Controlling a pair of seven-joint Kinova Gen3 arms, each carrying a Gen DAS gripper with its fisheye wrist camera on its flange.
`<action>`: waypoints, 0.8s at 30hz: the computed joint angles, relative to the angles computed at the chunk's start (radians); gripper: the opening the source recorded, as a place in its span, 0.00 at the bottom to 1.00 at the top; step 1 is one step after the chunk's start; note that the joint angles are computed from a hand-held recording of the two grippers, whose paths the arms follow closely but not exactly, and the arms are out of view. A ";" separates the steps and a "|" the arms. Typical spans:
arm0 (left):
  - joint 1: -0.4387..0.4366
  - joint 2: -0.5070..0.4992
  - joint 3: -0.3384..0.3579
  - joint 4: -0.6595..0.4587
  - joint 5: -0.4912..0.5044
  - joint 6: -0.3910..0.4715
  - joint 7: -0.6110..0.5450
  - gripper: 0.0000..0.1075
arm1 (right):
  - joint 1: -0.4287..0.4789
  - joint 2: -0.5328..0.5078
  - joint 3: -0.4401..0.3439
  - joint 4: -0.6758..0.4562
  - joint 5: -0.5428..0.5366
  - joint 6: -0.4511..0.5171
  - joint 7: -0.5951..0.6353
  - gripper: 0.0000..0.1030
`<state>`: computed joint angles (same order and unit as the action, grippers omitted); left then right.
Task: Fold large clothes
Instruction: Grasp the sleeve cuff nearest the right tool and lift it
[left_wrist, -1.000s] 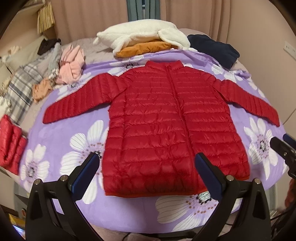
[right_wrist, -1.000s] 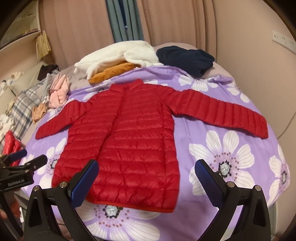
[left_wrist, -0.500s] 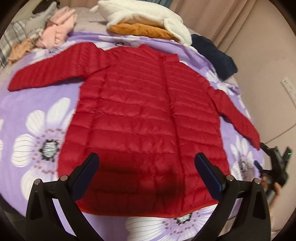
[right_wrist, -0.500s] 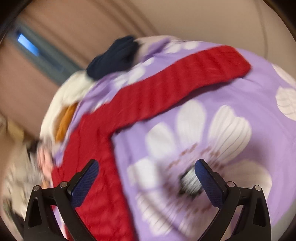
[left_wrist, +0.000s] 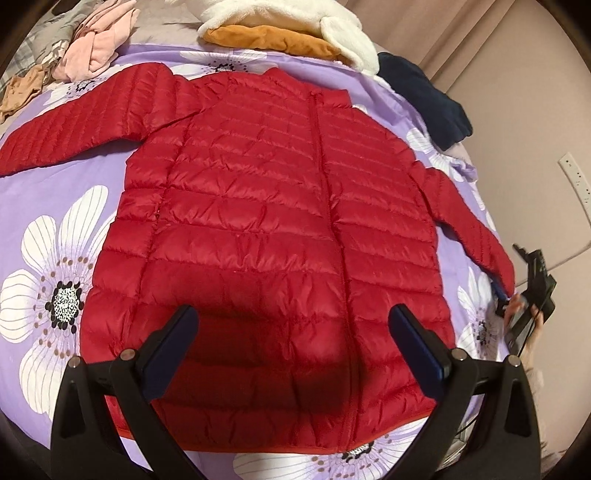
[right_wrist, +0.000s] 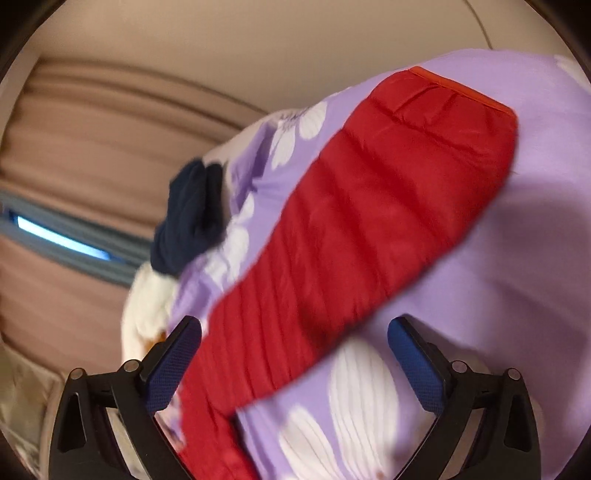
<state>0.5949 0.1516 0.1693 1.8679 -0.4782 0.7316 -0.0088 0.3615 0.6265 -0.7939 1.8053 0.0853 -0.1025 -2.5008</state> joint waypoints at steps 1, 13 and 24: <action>-0.008 0.003 0.000 0.000 0.012 0.002 -0.013 0.96 | -0.015 0.004 0.019 -0.005 -0.013 -0.024 -0.007 0.95; -0.026 0.006 -0.017 0.016 0.026 -0.003 -0.032 0.96 | -0.254 -0.096 0.305 -0.090 -0.106 0.051 -0.082 0.13; -0.039 -0.058 -0.007 0.076 -0.028 -0.018 0.086 0.95 | -0.633 -0.304 0.539 -0.275 0.125 0.317 0.080 0.09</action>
<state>0.5555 0.0931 0.1622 1.9438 -0.5067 0.7137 0.0774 -0.2711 0.3225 -0.2544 1.5301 0.2105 0.2141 -2.4208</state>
